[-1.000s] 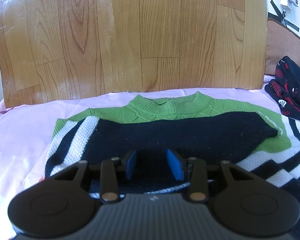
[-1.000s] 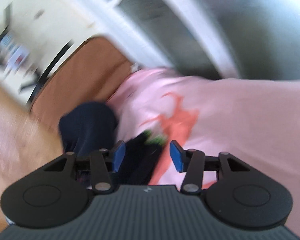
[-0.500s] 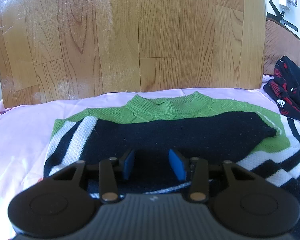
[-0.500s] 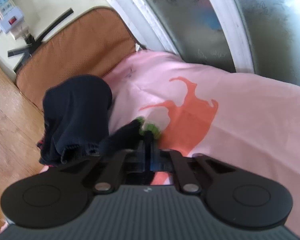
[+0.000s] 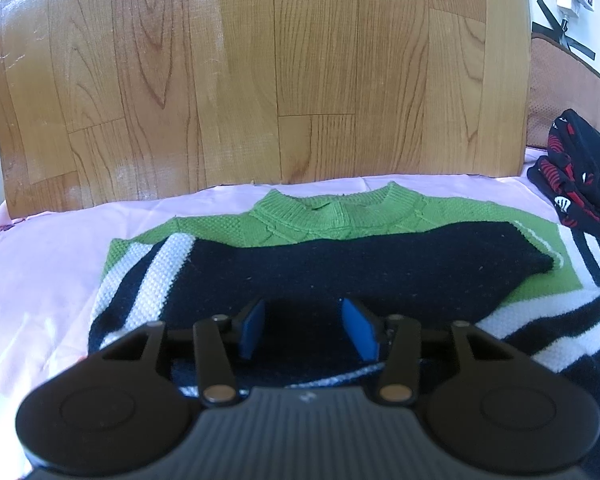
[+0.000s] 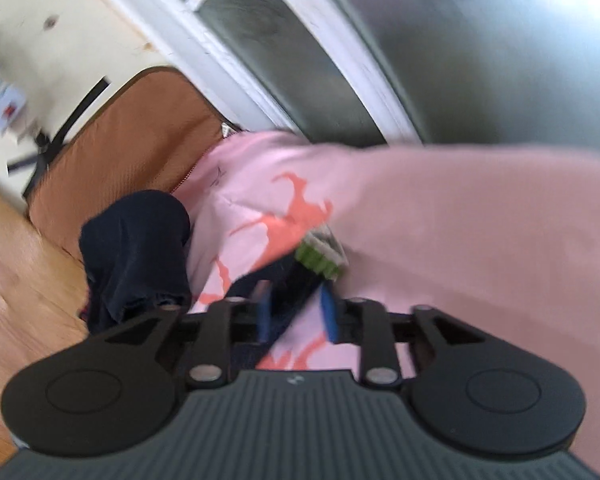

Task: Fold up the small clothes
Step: 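Grasp the navy sock by its green cuff with the right gripper and lift it, then lower the navy sock onto the sweater and open the right gripper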

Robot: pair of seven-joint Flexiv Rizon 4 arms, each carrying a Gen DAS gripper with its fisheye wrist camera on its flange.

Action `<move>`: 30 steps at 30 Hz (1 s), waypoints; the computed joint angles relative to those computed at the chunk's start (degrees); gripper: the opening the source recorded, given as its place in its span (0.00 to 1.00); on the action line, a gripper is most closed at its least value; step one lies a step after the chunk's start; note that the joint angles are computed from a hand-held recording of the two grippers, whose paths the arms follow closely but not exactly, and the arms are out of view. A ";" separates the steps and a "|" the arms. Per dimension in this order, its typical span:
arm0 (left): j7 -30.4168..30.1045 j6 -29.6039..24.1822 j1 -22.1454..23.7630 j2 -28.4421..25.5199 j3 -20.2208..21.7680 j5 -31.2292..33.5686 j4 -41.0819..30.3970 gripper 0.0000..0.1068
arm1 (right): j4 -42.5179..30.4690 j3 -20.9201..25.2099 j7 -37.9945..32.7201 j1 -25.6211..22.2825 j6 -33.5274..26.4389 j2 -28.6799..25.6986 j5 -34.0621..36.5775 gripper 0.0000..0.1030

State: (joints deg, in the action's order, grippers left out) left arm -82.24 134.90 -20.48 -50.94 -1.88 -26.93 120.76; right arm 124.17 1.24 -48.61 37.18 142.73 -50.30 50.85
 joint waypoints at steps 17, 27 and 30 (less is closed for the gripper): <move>-22.44 12.49 22.96 -0.63 -9.03 28.66 4.22 0.38 | -12.47 -6.40 -23.49 9.01 -5.51 8.10 -1.77 0.09; -36.69 16.26 30.64 1.27 -6.32 32.49 8.03 0.40 | -41.80 -4.08 -30.97 12.85 -22.63 -0.65 -21.44 0.09; -37.39 15.06 30.20 2.04 -5.22 31.54 8.30 0.42 | -47.40 2.88 -26.12 10.20 -25.68 -6.84 -31.82 0.09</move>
